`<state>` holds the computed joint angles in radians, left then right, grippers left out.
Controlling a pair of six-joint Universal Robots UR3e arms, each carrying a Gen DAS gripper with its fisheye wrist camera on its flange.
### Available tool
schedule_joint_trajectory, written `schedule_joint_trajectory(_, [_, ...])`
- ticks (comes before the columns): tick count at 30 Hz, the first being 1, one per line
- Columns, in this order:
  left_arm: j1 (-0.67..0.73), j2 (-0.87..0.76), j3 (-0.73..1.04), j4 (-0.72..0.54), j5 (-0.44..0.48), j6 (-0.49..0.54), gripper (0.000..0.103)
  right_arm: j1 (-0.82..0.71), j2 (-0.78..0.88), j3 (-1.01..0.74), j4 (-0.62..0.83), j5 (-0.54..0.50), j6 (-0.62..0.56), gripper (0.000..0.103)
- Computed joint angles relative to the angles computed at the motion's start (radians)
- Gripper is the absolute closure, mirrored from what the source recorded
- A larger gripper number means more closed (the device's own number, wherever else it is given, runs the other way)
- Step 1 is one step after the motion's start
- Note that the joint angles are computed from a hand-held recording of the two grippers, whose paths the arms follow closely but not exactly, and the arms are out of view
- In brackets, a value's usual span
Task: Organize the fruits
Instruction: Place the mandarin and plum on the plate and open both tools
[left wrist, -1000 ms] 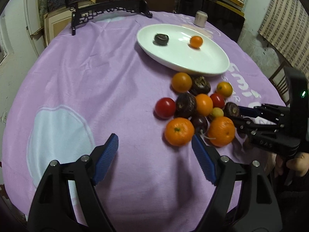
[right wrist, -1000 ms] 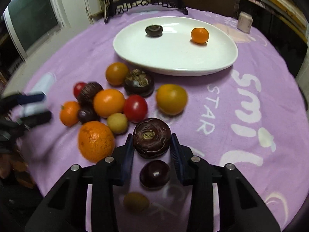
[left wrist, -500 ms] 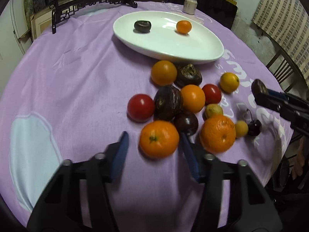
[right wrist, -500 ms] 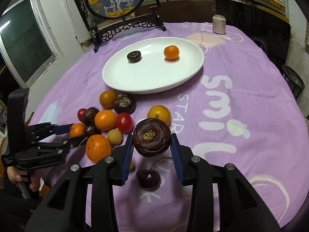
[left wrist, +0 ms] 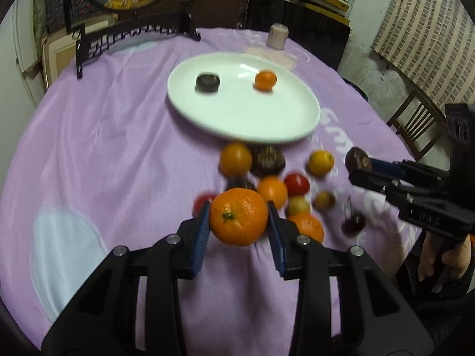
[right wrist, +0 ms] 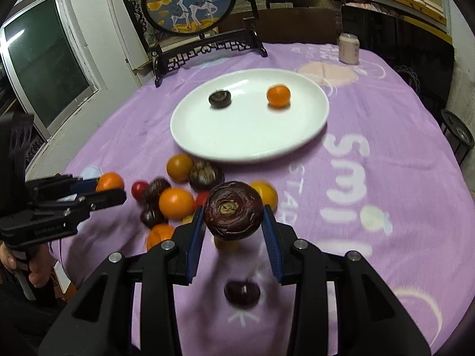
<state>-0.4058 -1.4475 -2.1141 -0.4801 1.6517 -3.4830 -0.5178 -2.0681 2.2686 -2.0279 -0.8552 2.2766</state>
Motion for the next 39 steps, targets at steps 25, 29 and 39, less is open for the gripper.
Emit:
schedule_joint_trajectory(25, [0.173, -0.714, 0.889, -0.223, -0.046, 0.032, 0.041, 0.414, 0.937, -0.666, -0.596, -0.303, 0.499, 0.043])
schedule_joint_trajectory(29, [0.157, -0.624, 0.78, -0.141, -0.024, 0.023, 0.038, 0.384, 0.877, -0.591, -0.638, -0.28, 0.507, 0.043])
schedule_joint_trajectory(39, [-0.002, -0.196, 0.191, 0.085, 0.11, 0.011, 0.034, 0.051, 0.223, -0.057, -0.27, -0.054, 0.137, 0.043])
